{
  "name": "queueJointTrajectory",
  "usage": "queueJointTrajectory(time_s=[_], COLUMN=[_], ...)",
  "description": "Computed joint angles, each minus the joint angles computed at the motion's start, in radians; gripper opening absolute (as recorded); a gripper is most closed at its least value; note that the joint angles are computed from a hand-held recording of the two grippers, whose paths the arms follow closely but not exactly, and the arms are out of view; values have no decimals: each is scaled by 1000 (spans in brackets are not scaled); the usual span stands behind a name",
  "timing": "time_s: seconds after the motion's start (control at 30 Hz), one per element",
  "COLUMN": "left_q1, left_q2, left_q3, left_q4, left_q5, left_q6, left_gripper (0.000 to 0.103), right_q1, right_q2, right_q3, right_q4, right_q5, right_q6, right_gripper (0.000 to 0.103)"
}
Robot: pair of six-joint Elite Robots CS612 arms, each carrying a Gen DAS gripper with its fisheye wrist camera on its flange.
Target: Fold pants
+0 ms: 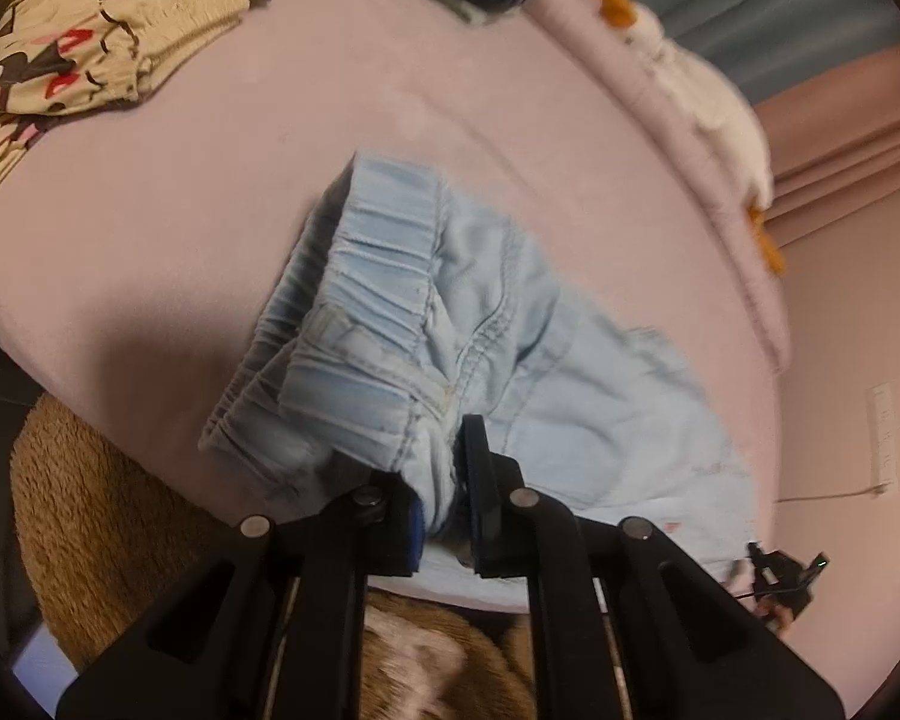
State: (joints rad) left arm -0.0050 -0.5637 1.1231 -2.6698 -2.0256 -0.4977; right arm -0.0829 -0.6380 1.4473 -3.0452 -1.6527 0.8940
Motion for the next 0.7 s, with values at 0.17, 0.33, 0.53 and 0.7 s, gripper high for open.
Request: queueJointTrajectory(time_s=[0.17,0.33,0.53,0.7], left_q1=[4,-16,-13,-13], left_q2=[-32,-14,0,-31], left_q3=[24,13,-6,21], left_q4=[39,168,184,169], left_q5=[-1,88,82,72], left_q6=[96,147,150,176], left_gripper=[11,12,15,35], right_q1=[1,-4,-11,24], right_q2=[-51,-48,-25,-32], right_q3=[76,90,71,-13], right_q4=[-156,-79,-18,218], right_q5=[-27,-14,10,-104], right_q6=[-16,-29,6,-35], right_gripper=[3,3,3,9])
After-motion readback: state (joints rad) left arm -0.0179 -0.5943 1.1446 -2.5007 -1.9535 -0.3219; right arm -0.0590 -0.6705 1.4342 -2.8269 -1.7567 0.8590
